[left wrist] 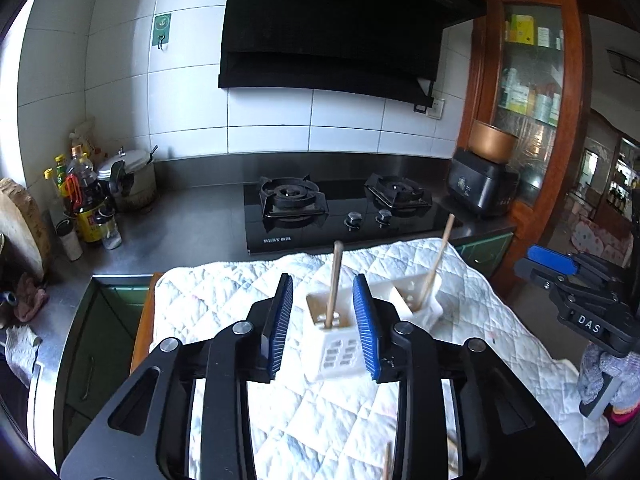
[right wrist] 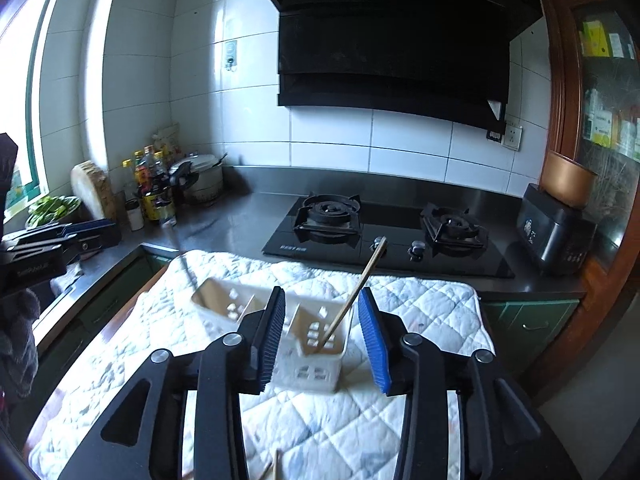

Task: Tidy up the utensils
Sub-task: 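Return both tools to the chopsticks and close each on one chopstick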

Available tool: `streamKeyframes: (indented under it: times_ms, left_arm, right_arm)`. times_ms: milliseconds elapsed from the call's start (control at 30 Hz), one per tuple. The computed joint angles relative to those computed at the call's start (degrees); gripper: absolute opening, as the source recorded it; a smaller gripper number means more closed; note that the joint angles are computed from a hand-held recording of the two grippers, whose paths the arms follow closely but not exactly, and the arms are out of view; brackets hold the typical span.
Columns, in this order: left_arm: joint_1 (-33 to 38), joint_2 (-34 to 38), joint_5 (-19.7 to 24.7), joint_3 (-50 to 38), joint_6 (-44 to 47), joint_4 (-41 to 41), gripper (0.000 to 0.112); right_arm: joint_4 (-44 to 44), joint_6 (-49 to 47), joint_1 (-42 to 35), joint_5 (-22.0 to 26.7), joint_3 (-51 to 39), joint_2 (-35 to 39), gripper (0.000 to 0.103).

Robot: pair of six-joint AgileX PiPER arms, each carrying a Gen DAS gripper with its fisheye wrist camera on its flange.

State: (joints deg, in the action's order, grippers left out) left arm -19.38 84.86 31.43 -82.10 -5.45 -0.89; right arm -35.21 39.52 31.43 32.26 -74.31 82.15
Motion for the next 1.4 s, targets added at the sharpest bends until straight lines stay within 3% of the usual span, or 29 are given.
streamKeyframes:
  times_ms: [233, 433, 600, 733, 1200, 1400]
  left_arm:
    - [-2.93, -16.06, -4.03, 20.88, -3.15, 1.97, 0.047]
    - [-6.55, -26.64, -6.27, 36.02, -8.80, 4.14, 0.049]
    - [-14.02, -31.73, -6.78, 45.22, -26.29, 18.36, 0.049]
    - [-18.88, -32.93, -6.40, 50.42, -38.00, 27.04, 0.050]
    - [-23.25, -32.43, -8.64, 60.39, -43.69, 27.46, 0.049]
    - [-27.67, -28.26, -10.14, 61.35, -51.34, 34.32, 0.046]
  right_arm:
    - [-8.21, 12.29, 11.77, 3.05, 19.94, -14.13, 0.041]
    - [-14.23, 27.20, 23.86, 6.55, 34.33, -20.11, 0.041]
    - [-20.20, 40.77, 32.44, 7.25, 41.95, -18.38, 0.035]
    - [-23.99, 47.23, 34.21, 4.49, 44.98, -14.44, 0.029]
    - [-26.08, 48.35, 27.84, -4.81, 45.53, -7.00, 0.017]
    - [-25.82, 47.64, 26.40, -6.09, 45.03, -4.63, 0.009]
